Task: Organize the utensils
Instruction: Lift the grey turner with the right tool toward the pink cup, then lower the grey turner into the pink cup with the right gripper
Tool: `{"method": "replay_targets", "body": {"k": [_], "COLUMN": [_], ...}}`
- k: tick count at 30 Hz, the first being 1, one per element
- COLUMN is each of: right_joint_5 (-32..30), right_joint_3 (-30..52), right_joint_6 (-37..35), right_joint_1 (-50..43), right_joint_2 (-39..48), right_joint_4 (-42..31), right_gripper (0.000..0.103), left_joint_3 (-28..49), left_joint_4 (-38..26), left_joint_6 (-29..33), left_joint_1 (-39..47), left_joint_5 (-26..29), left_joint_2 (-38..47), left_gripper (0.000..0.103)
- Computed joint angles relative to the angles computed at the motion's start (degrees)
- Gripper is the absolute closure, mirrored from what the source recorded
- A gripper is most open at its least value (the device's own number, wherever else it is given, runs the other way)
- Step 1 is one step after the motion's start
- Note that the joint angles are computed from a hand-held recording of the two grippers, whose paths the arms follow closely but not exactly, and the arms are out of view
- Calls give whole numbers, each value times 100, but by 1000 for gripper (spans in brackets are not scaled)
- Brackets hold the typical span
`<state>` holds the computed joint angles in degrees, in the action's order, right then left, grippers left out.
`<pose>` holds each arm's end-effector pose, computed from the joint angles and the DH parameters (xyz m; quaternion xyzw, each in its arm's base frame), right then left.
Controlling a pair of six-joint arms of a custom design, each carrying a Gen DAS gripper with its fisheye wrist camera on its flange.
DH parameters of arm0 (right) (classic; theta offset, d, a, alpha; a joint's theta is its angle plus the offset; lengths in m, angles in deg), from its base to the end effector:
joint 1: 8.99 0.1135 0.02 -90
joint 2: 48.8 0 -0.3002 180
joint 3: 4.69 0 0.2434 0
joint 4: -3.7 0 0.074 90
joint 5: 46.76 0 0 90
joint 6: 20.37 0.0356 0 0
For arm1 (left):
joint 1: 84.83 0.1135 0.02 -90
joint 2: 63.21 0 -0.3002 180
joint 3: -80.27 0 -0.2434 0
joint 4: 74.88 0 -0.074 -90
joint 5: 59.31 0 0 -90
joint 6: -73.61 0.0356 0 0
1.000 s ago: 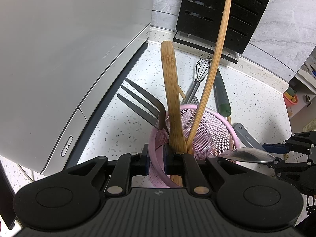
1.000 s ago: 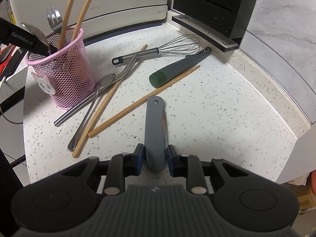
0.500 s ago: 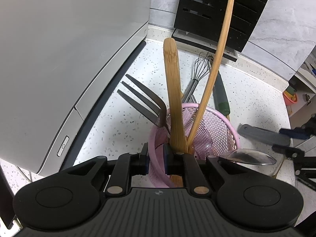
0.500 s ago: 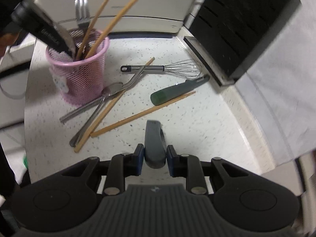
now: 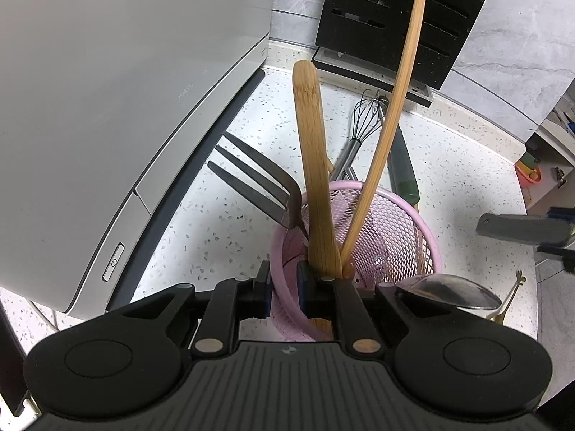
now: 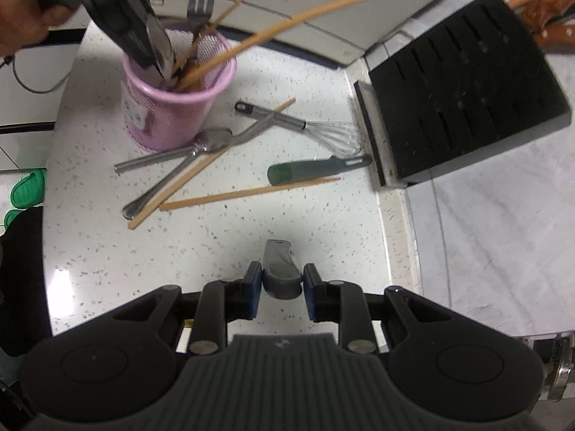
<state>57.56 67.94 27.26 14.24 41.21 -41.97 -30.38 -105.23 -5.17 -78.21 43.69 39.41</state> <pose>0.2805 0.1108 0.2443 -0.4983 0.8268 -0.1580 0.2078 0.3361 0.0309 0.1756 0.0646 0.9655 -0.0737 0.2411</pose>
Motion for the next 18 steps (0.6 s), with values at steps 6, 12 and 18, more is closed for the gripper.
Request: {"method": "replay_targets", "body": {"k": [6,12,18], "right_joint_5": [-172,-438,-490], "right_joint_3": [583,1308,1763], "right_joint_6": [123,310,348], "right_joint_1": [371,859,1230], "right_joint_2": [-378,-441,-127], "right_joint_4": [-785,-1370,-1510], "right_gripper": [81,81,81], "left_joint_3": [71,124,157], "left_joint_4": [-90,-182,-243], "left_joint_6": [-40,-61,-22], "left_joint_1": [34,99,156], "left_joint_5": [51,154,238], "left_joint_2": [29,43,57], "left_gripper": [88,88,87]}}
